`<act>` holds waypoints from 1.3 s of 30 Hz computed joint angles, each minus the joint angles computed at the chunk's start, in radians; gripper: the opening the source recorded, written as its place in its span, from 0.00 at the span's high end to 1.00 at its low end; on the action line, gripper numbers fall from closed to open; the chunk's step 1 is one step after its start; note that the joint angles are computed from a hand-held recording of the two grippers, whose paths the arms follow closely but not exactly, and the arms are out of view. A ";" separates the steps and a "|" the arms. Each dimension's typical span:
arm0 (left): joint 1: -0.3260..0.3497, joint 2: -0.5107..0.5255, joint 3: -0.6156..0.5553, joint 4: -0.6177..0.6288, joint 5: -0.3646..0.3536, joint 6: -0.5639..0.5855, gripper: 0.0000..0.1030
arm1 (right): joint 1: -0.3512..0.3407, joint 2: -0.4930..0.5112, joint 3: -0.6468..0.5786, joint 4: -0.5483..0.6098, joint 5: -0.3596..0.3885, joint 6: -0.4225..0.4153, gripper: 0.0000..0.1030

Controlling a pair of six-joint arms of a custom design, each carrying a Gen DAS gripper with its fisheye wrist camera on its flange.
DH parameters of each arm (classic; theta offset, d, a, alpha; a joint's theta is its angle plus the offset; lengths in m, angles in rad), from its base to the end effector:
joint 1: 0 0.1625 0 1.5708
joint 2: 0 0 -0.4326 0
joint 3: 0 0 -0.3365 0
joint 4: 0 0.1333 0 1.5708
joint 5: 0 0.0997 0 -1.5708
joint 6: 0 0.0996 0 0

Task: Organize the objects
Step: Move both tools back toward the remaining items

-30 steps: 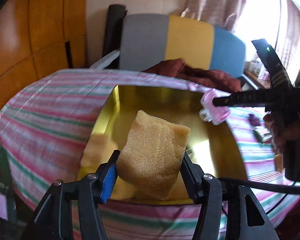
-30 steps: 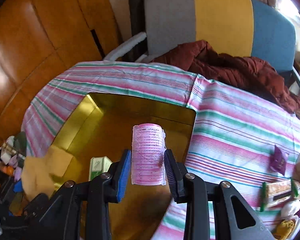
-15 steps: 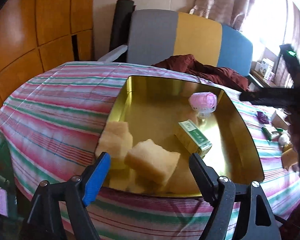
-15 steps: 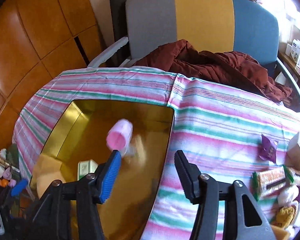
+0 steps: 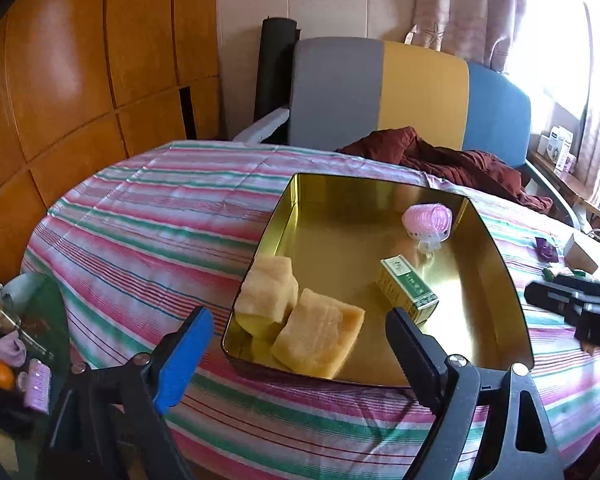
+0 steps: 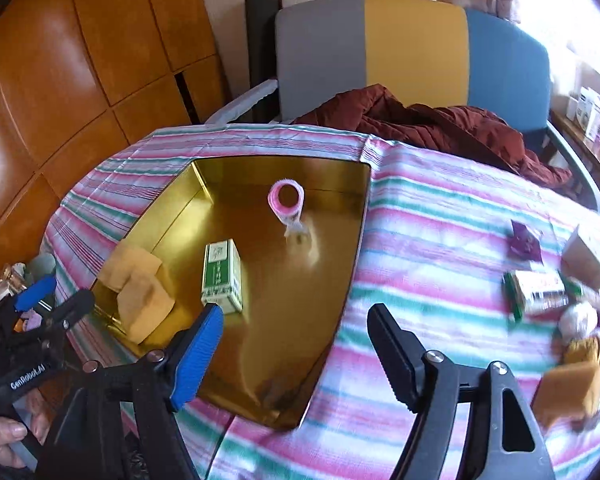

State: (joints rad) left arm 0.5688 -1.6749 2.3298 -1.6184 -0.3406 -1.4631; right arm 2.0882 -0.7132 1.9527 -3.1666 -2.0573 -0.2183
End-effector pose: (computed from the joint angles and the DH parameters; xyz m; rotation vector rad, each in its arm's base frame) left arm -0.1176 -0.3448 0.3036 -0.0255 2.0070 -1.1024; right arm 0.3527 -0.4445 0.0796 0.8449 -2.5225 0.5715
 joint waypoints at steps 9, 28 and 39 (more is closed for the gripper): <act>-0.045 0.021 0.016 -0.072 -0.025 0.055 0.13 | -0.004 -0.042 0.094 -0.092 -0.057 0.032 0.26; -0.052 0.159 0.016 -0.390 -0.031 0.349 0.12 | -0.042 -0.116 0.164 -0.185 -0.143 0.031 0.25; -0.041 0.322 0.001 -0.763 -0.063 0.681 0.10 | -0.088 -0.199 0.196 -0.195 -0.196 0.044 0.25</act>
State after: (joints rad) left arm 0.5275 -1.3534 2.3306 -2.3814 -0.4037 -0.7822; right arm 2.0001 -0.9125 2.1488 -3.3616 -2.2536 -0.1742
